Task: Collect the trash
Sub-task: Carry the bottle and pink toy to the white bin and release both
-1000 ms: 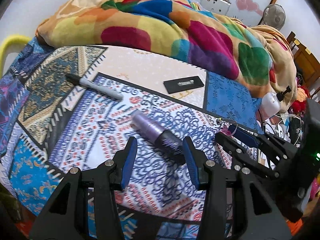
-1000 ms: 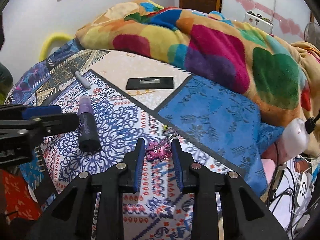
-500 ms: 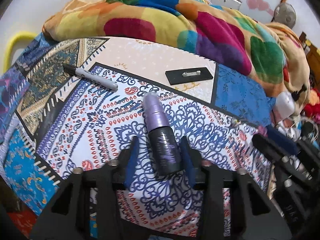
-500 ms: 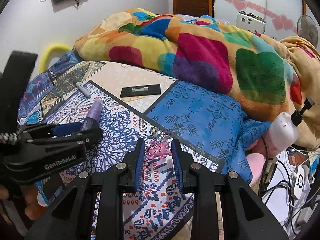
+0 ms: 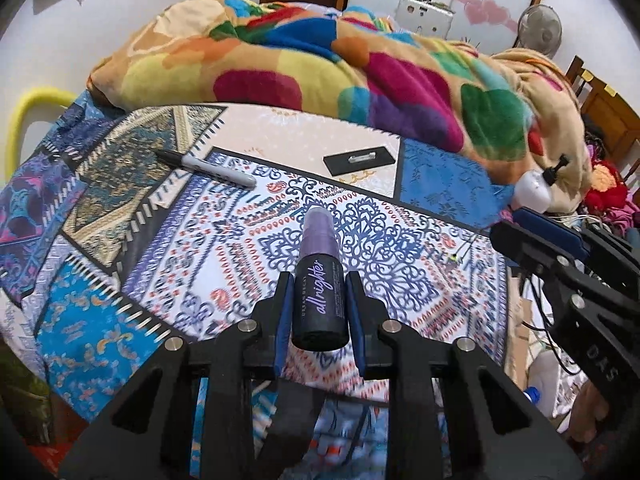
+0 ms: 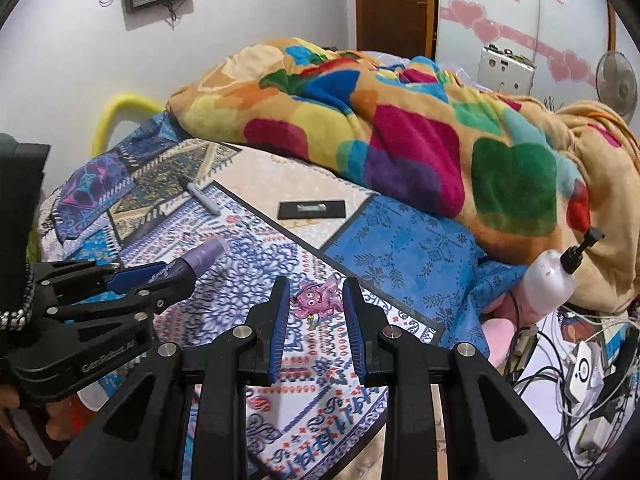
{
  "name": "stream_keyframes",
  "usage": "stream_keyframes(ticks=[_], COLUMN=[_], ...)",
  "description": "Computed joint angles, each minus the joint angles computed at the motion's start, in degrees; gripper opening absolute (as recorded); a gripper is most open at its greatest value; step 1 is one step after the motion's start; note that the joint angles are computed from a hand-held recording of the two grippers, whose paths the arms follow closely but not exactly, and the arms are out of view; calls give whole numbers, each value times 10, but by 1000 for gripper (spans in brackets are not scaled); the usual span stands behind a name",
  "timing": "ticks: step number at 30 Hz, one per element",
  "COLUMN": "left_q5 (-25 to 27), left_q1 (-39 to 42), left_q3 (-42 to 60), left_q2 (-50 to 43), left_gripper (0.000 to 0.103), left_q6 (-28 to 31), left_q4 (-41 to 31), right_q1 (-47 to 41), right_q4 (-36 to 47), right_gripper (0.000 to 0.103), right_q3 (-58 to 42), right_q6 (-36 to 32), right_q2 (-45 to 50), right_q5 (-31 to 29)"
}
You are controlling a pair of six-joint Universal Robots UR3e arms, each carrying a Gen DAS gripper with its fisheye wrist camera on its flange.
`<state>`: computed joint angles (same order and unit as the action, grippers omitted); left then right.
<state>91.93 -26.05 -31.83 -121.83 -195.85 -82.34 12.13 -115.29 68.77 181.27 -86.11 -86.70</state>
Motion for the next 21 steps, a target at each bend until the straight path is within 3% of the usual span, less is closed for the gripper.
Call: stream_keyframes(ticks=[15, 21], left_q5=[1, -36], left_q1=[40, 112], left_q3=[-240, -326], left_q2=[288, 423], left_gripper=[25, 25], left_q6=[21, 40], left_q4=[35, 9], right_q1=[126, 211], right_q4=[96, 144], right_gripper=[25, 25], right_q3=[-190, -320], right_q6=[53, 86], right_q2=[43, 112], right_q5=[-70, -112])
